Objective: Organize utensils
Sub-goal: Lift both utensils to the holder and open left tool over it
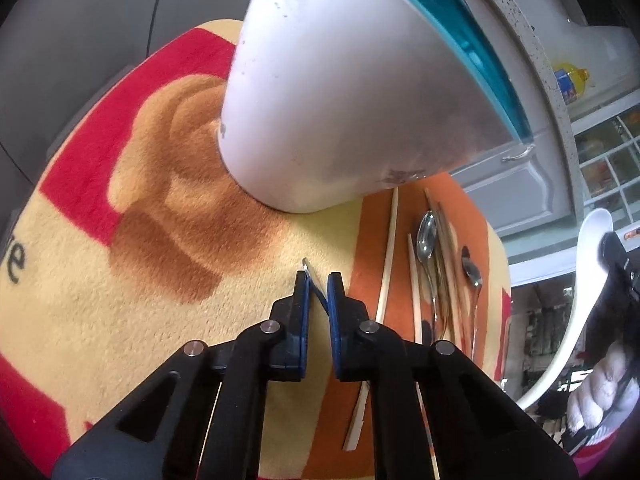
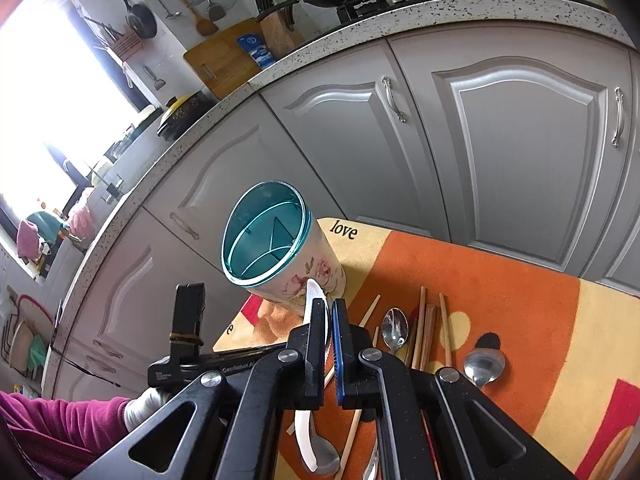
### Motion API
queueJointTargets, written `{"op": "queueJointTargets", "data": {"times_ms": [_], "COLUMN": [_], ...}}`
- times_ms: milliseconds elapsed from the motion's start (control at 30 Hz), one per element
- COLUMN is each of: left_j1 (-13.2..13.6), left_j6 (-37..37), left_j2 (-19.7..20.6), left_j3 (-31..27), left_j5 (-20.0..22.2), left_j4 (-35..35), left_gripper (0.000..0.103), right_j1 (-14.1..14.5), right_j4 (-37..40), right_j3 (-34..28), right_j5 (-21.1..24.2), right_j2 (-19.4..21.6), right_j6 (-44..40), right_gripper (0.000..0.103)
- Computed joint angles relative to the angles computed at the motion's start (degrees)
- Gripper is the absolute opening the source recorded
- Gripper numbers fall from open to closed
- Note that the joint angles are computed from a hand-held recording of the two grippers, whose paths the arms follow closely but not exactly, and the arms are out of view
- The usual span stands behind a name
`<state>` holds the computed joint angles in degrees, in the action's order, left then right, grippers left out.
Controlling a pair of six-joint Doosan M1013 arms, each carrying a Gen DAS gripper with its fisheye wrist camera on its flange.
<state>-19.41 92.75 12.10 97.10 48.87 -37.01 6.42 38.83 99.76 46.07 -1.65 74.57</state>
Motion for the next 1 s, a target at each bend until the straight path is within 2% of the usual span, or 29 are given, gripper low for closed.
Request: {"op": "queueJointTargets", "data": {"times_ms": [300,700,833,1000], "left_j1": [1.4,3.4,4.3,4.5], "left_j6": [4.7,8.7,9.6,9.0], "left_j2": [-3.8,-9.5,-10.2,-9.2], "left_j3": [0.3,-1.9,-5.1,-10.0], "left_j5": [1.8,2.1,0.3,-5.5], "left_j4": [-3.5,-3.7,-3.2,1.3], "left_gripper": [0.000,0.000,0.000,0.000], "right_j1": [0.0,1.0,1.9,3.9], "right_j4": [-0.6,1.2,2.0,1.4], "right_j3": [0.5,-0.6,-2.6,-6.7], "right_j5": [-0.6,-1.9,-3.7,-7.9], "right_j2": [-1.6,-2.1,-0.9,1.9], "right_j6": [-0.1,-2.5,-3.1,-2.1], "right_gripper": [0.003,0.003,0.003,0.003]}}
